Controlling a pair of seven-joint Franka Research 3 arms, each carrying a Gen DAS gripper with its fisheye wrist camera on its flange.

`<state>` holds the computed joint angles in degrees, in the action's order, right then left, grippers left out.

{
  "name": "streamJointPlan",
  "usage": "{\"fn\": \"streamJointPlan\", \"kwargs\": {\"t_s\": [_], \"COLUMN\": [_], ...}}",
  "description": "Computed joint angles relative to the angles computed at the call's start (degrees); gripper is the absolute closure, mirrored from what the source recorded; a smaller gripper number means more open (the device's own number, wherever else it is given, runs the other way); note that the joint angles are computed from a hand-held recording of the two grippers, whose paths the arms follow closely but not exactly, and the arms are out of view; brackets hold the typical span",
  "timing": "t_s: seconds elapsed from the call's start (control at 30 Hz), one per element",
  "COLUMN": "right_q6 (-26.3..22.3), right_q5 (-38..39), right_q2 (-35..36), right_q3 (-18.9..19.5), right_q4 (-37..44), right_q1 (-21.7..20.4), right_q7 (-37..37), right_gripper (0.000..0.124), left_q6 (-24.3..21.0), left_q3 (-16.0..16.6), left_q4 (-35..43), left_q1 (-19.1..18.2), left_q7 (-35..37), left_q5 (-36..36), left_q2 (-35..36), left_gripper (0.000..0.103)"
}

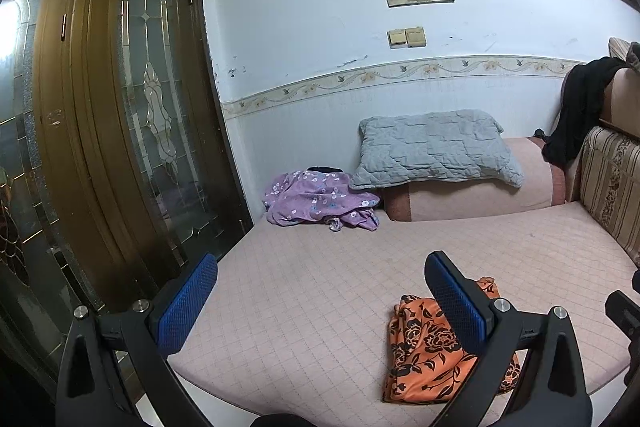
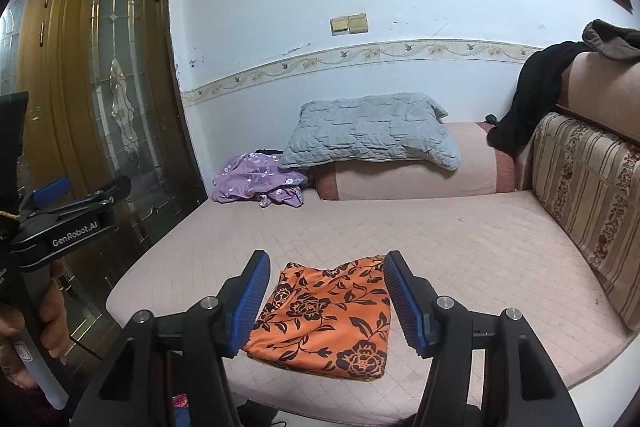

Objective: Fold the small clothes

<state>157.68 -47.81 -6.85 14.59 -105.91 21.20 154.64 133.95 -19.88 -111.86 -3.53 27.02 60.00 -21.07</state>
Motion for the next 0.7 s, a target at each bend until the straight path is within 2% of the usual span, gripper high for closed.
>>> {"fn": "streamJointPlan", "kwargs": {"t_s": [0.7], "right_q6": [0.24], "right_q5": [-1.12], "right_q2": [-1.30], "right_q3": [0.94], "right_q4": [-0.91], "right_q1": [-1.14], "right_q7": [1.60], "right_gripper": [0.061], "left_q6": [-0.97], "left_q3": [-0.17], "left_q4": [-0.64], "left_q1": [0.57], "left_q7": [-2.32], "left_q5": [0.79], "left_q2": [-1.48], "left_gripper": [0.000]}}
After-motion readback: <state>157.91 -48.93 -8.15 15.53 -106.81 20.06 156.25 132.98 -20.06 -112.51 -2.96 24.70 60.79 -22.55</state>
